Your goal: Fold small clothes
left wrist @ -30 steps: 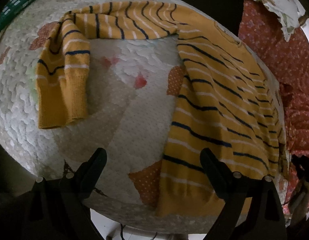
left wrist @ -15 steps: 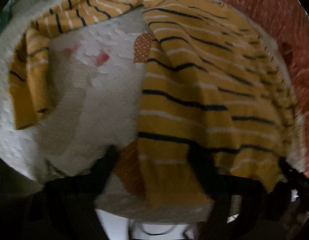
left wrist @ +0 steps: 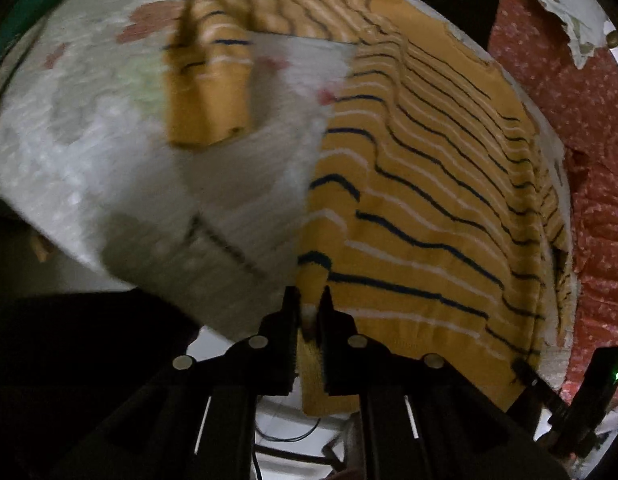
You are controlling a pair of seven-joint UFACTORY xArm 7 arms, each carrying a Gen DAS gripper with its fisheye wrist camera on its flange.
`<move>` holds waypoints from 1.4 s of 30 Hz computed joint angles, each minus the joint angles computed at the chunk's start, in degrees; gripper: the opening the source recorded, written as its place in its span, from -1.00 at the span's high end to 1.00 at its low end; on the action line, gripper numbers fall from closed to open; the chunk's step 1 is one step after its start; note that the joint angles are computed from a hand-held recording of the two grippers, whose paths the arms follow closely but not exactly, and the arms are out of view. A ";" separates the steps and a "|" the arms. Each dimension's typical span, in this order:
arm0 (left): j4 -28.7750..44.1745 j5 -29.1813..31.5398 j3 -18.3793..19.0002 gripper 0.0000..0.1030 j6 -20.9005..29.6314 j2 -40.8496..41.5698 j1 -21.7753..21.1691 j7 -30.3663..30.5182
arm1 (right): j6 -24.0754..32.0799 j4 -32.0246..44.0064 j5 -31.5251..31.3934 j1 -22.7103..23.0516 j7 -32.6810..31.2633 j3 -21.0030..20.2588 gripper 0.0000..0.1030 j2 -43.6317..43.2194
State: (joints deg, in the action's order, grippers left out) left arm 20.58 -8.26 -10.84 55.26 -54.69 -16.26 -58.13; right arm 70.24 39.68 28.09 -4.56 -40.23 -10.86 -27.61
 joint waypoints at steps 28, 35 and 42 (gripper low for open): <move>9.02 1.54 -6.46 0.42 10.30 -4.85 0.78 -6.37 | -10.98 27.72 34.69 -19.53 15.45 -5.86 0.30 36.52; 12.13 3.90 -6.70 0.28 8.81 1.15 -0.01 -6.04 | -25.47 41.66 16.98 -20.53 18.17 -2.99 0.90 40.71; 11.35 4.11 -4.75 0.28 3.60 5.68 -0.40 -4.88 | -24.55 50.95 13.55 -25.06 17.52 1.74 0.90 43.16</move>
